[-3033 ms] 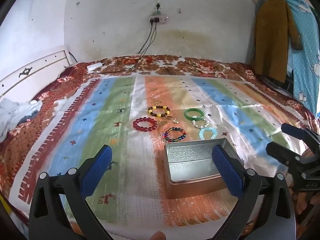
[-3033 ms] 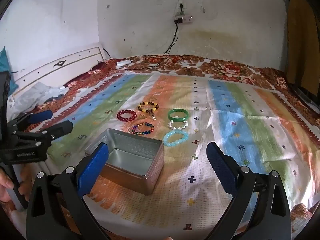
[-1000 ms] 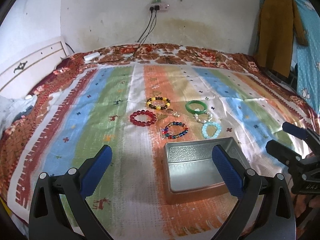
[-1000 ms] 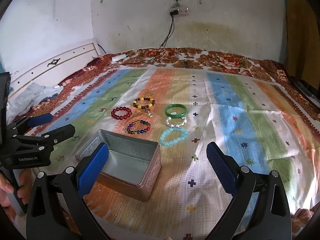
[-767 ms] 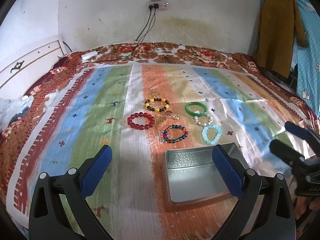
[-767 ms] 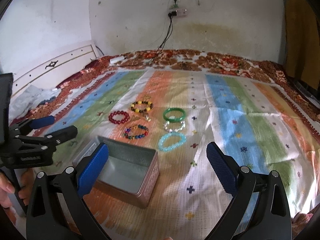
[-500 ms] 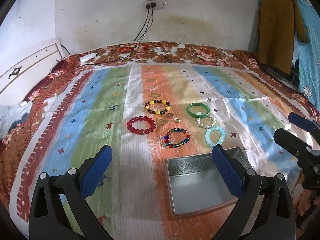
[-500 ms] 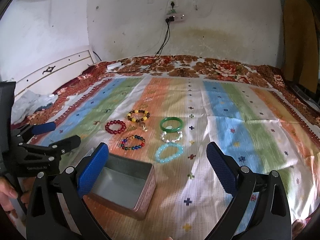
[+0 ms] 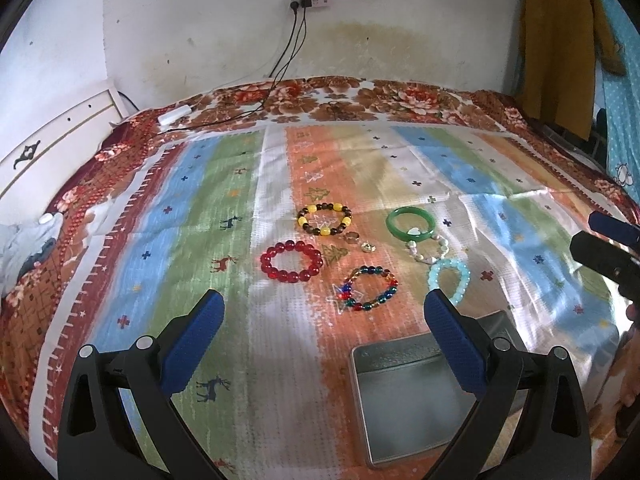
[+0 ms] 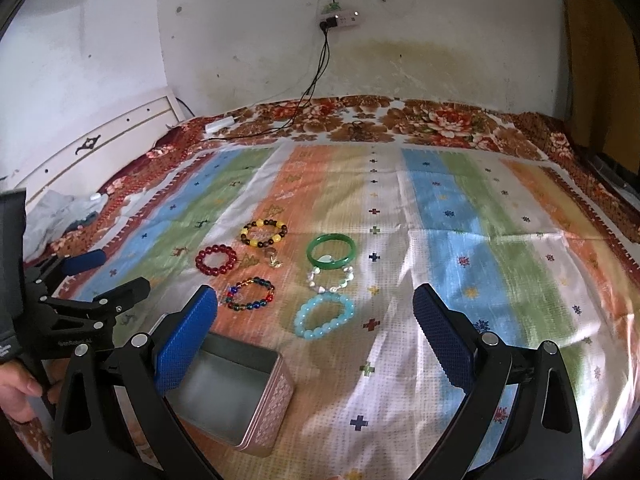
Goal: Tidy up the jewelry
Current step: 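Close the left tool on the red bead bracelet while the right tool grasps the light blue bracelet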
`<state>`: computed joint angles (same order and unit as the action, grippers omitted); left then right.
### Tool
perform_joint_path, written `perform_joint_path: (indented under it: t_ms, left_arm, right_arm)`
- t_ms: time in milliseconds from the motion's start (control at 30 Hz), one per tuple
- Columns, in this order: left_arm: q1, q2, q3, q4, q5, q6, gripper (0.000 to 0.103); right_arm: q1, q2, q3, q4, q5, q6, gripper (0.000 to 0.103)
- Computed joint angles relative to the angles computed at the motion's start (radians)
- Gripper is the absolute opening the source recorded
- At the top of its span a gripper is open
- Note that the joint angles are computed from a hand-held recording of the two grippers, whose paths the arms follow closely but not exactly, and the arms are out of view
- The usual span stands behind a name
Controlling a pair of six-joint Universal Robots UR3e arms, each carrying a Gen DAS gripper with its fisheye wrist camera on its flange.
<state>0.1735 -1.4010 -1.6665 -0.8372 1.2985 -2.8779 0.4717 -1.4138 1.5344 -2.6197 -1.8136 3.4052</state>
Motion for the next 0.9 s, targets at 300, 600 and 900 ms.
perform_joint_path:
  t_ms: [300, 600, 900]
  left_arm:
    - [0.004, -0.097, 0.087, 0.016, 0.025, -0.039, 0.097]
    - [-0.011, -0.228, 0.208, 0.009, 0.086, -0.056, 0.098]
    - [-0.026, -0.376, 0.369, -0.047, 0.134, -0.072, 0.098]
  right_arm:
    - [-0.076, 0.055, -0.109, 0.098, 0.063, -0.032, 0.099]
    - [-0.124, 0.128, -0.226, 0.204, 0.112, -0.058, 0.099]
    - [-0.156, 0.233, -0.377, 0.374, 0.114, -0.043, 0.099]
